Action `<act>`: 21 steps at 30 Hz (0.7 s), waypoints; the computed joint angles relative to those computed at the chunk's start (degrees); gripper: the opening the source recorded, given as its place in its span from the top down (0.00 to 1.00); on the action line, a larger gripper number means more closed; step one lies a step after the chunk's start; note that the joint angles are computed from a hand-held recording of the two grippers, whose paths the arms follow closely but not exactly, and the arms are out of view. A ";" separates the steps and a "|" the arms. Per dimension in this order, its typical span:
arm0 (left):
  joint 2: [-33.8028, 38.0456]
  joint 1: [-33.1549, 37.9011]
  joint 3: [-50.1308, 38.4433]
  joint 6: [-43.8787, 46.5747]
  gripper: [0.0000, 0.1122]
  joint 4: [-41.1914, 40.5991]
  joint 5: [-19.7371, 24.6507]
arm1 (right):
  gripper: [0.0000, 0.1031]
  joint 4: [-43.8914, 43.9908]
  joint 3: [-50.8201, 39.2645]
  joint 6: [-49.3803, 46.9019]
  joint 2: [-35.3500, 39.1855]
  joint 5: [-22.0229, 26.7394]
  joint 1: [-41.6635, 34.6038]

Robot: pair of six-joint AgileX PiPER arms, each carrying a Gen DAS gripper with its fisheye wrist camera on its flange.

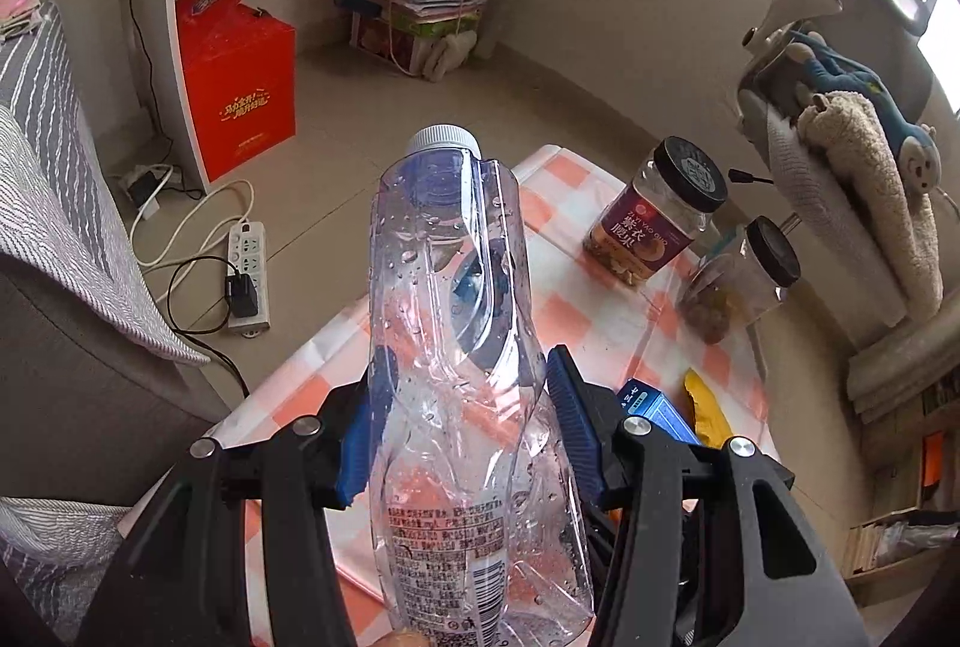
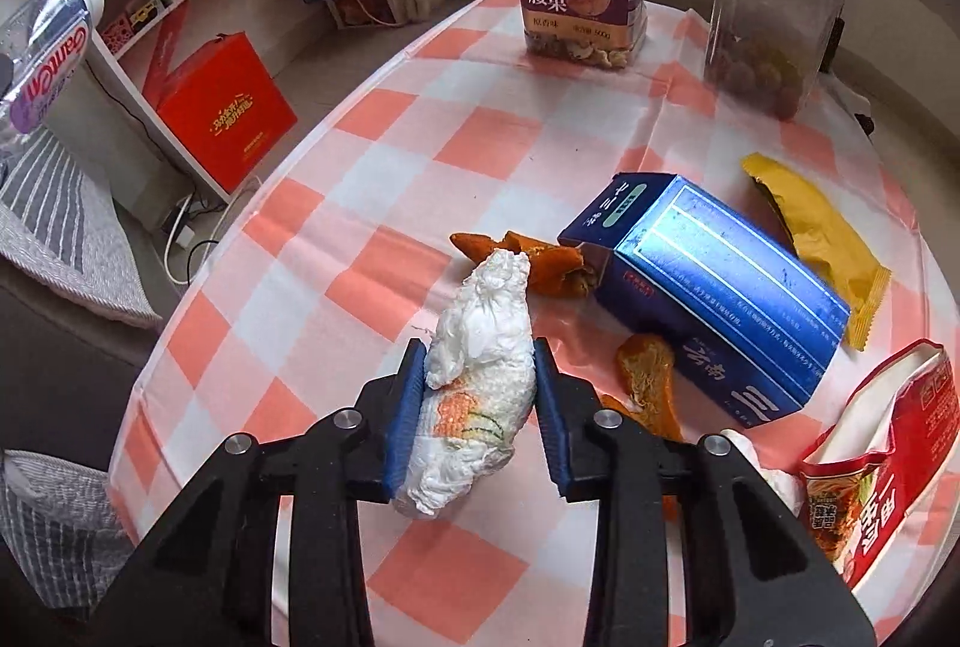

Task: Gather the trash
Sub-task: 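Carry the tissue to the bin and release it while the left tool holds the bottle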

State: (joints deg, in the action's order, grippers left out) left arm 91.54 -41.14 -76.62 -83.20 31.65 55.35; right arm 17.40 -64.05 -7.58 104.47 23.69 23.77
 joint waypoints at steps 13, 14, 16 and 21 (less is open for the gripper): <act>5.11 -7.24 -6.41 0.62 0.54 4.49 4.78 | 0.68 5.29 7.56 -7.38 -17.99 0.31 -12.07; 5.77 -7.71 -7.13 0.99 0.54 4.46 4.82 | 0.68 6.48 8.20 -9.10 -18.98 0.67 -13.74; 7.07 -8.68 -8.45 1.48 0.54 4.43 4.70 | 0.68 6.98 9.86 -10.93 -21.02 0.52 -16.60; 11.49 -11.40 -13.57 3.28 0.54 4.73 5.38 | 0.68 12.23 13.30 -19.48 -24.50 1.66 -25.66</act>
State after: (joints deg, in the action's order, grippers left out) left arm 103.03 -52.54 -90.19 -79.92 36.39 60.73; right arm 29.63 -50.75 -27.07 79.97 25.36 -1.90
